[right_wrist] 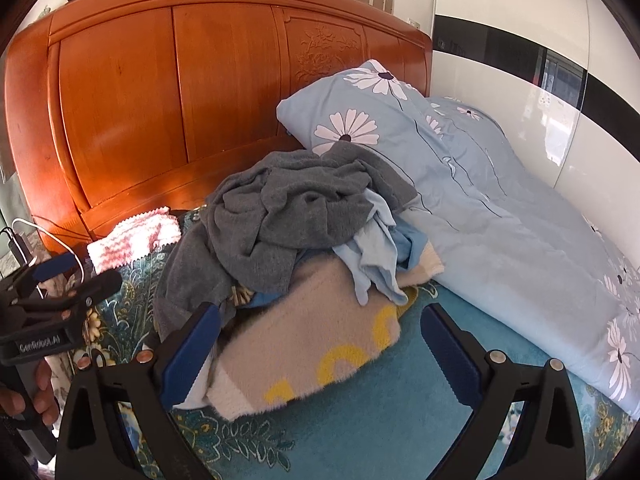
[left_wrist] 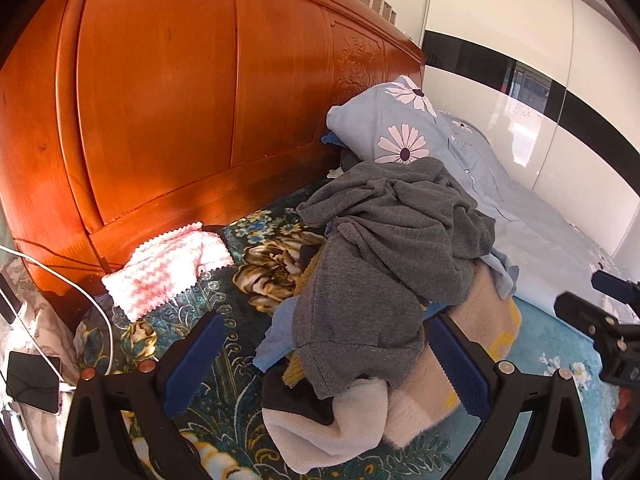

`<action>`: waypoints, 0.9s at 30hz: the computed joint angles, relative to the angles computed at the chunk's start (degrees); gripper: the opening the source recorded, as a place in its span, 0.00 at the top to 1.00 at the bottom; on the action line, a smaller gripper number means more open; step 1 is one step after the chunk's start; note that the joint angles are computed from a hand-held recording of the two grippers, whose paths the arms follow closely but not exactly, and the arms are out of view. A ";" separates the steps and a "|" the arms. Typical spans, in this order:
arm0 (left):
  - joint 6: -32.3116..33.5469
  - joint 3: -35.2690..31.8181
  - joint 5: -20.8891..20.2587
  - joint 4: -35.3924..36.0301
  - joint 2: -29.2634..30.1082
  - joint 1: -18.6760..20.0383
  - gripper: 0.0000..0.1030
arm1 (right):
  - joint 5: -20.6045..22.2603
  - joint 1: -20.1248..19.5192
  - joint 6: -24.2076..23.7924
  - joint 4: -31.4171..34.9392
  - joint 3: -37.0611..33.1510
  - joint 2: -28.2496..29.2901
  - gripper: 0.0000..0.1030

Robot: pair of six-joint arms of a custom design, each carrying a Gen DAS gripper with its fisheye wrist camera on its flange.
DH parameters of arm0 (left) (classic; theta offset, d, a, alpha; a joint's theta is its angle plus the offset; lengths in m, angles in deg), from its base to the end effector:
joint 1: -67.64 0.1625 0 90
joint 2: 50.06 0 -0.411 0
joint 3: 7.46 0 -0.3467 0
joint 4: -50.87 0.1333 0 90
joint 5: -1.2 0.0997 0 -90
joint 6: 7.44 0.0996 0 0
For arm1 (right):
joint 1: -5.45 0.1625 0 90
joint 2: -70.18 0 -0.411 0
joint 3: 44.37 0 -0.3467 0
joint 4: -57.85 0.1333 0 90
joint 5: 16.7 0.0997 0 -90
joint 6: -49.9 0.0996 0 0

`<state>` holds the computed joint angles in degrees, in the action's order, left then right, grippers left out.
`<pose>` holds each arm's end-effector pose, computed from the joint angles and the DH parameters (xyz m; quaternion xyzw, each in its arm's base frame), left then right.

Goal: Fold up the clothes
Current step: 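Grasp the grey sweatshirt on the pile with the right gripper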

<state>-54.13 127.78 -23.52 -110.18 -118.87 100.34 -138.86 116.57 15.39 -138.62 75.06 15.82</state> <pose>-0.2072 -0.3990 0.1945 0.0561 0.8398 -0.4455 0.3051 0.2609 -0.4526 0.1848 0.3328 -0.8407 0.3071 0.2969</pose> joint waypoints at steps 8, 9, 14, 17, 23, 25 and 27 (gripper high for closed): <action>4.04 1.40 2.40 -6.37 2.20 1.23 0.00 | 1.11 -0.39 -0.22 9.05 -12.59 11.05 0.31; 4.23 1.63 2.50 -6.79 2.29 1.39 0.00 | 0.11 -0.31 -0.40 9.16 -13.89 12.73 0.35; 6.31 2.74 2.94 -9.98 3.41 1.29 0.00 | -4.25 -0.56 1.54 9.54 -18.98 18.29 0.39; 5.39 2.82 2.20 -9.05 3.30 1.12 0.00 | -3.39 -0.63 2.57 11.19 -18.78 17.19 0.57; 3.25 3.47 0.96 -6.80 1.93 -0.87 0.00 | 4.93 -2.04 10.60 19.26 -16.98 10.21 0.93; 1.77 3.49 1.24 -3.77 0.92 -2.06 0.00 | 10.94 -3.54 14.54 21.88 -15.74 6.78 0.93; 0.44 3.60 1.12 -1.27 -0.22 -3.33 0.00 | 17.12 -5.24 17.84 23.49 -13.98 3.12 0.94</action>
<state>-53.69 131.38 -22.39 -111.45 -119.09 97.01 -121.74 111.33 33.23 -115.13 61.08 18.94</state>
